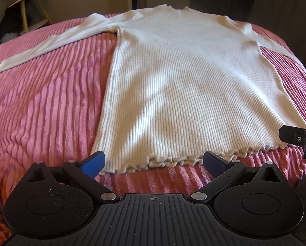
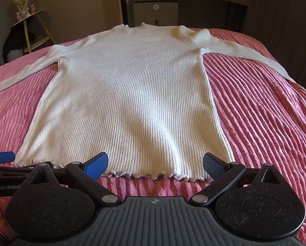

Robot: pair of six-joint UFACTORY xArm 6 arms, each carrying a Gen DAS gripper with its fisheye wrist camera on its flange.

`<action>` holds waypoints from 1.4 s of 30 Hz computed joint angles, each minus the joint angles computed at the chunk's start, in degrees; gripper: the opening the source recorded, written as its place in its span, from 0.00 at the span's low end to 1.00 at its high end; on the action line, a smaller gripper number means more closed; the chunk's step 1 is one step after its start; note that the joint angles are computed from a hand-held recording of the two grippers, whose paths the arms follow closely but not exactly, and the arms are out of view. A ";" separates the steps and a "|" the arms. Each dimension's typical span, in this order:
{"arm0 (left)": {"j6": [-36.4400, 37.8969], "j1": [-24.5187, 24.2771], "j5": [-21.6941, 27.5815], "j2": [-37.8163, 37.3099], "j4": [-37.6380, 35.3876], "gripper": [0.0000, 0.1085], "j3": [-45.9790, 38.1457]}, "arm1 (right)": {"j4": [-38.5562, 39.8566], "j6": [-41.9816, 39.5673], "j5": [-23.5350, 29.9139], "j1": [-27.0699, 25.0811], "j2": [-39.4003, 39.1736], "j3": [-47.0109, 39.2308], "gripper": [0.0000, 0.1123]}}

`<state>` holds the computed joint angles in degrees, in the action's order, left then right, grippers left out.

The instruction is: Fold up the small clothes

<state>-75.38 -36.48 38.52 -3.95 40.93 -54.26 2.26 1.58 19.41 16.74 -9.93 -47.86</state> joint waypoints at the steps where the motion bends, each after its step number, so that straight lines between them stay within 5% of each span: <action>1: -0.09 0.00 -0.01 -0.03 0.02 0.95 0.04 | -0.06 -0.01 0.06 -0.04 0.06 -0.08 0.88; 28: -0.82 -0.15 1.23 -0.02 -0.17 0.95 -0.73 | 1.44 -1.35 -0.17 0.08 -0.71 0.33 0.88; 35: -3.33 -0.75 2.44 -1.22 1.59 0.95 -0.64 | 20.77 -15.93 0.91 0.05 -2.37 0.37 0.88; 42: -3.34 -0.33 3.55 -1.86 1.79 0.95 -2.03 | 45.63 -34.44 13.00 -3.66 1.32 -7.15 0.88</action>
